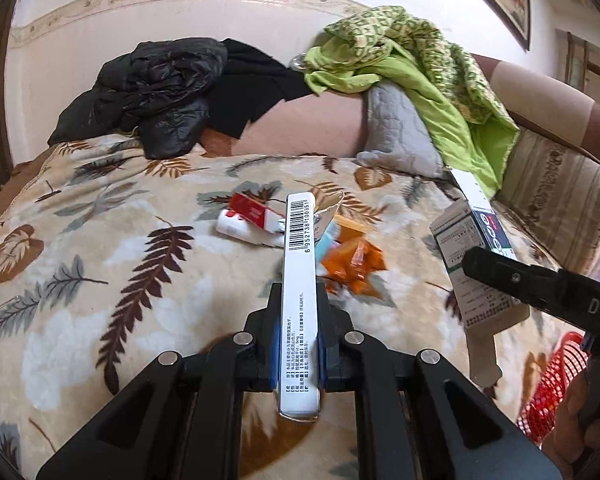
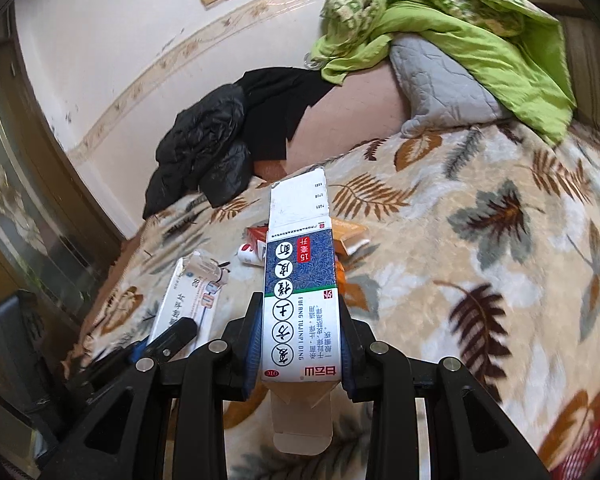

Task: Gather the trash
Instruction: 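Carry both medicine boxes over the red basket and open both tools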

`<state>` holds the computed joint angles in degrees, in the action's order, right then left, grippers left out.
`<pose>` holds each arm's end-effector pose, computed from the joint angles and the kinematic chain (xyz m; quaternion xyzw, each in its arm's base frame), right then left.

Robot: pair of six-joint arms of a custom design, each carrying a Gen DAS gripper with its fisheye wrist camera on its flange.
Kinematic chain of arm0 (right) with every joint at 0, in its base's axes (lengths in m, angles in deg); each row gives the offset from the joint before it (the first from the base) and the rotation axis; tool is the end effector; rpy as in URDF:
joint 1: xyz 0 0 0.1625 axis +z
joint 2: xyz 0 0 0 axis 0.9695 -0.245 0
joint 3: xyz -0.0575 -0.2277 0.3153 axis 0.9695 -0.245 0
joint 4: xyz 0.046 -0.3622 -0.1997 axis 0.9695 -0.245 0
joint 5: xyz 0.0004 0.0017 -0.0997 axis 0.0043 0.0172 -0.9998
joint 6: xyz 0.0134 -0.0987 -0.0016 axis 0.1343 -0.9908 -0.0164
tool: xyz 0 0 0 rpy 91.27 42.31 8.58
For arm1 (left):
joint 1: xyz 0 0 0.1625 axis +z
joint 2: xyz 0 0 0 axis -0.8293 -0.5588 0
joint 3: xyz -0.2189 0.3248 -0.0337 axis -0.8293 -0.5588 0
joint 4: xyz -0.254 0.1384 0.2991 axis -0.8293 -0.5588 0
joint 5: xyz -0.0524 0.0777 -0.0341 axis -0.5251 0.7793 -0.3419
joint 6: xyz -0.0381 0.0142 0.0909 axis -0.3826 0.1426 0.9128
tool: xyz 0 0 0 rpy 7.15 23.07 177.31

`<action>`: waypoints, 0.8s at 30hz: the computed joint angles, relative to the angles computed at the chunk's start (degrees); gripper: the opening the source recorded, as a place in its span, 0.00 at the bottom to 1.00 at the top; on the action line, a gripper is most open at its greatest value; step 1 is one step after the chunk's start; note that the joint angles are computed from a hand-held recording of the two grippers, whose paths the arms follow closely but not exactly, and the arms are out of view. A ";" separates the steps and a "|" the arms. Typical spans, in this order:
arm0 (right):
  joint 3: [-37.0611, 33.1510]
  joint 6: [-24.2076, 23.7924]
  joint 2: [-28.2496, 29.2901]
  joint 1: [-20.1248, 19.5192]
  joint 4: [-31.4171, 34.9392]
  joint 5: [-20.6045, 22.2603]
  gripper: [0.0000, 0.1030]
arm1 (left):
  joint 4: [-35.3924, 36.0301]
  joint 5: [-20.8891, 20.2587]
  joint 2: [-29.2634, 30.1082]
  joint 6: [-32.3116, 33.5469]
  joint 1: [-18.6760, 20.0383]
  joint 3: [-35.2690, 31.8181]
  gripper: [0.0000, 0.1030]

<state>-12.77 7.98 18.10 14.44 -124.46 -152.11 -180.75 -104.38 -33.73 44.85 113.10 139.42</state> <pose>0.1472 -0.7750 0.1184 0.3032 -0.9202 0.2466 0.0234 -0.1723 -0.6730 0.0788 0.0175 0.7967 -0.4969 0.3437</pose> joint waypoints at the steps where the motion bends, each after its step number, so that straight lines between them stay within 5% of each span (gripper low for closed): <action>1: 1.22 0.45 -1.27 -0.55 0.54 0.92 0.33 | 0.00 0.14 0.22 -0.13 -0.47 0.19 0.12; 9: 11.36 0.26 -14.09 -5.96 3.10 5.93 0.33 | 6.33 -3.92 1.22 -6.49 -4.29 2.70 0.12; 18: 16.22 0.86 -26.51 -13.93 -0.38 6.87 0.33 | 13.97 -11.66 7.23 -3.67 -9.25 -4.94 0.12; 24: 14.18 4.93 -28.61 -19.02 -1.50 5.58 0.33 | 24.44 -20.87 12.50 -4.95 -10.52 -15.19 0.12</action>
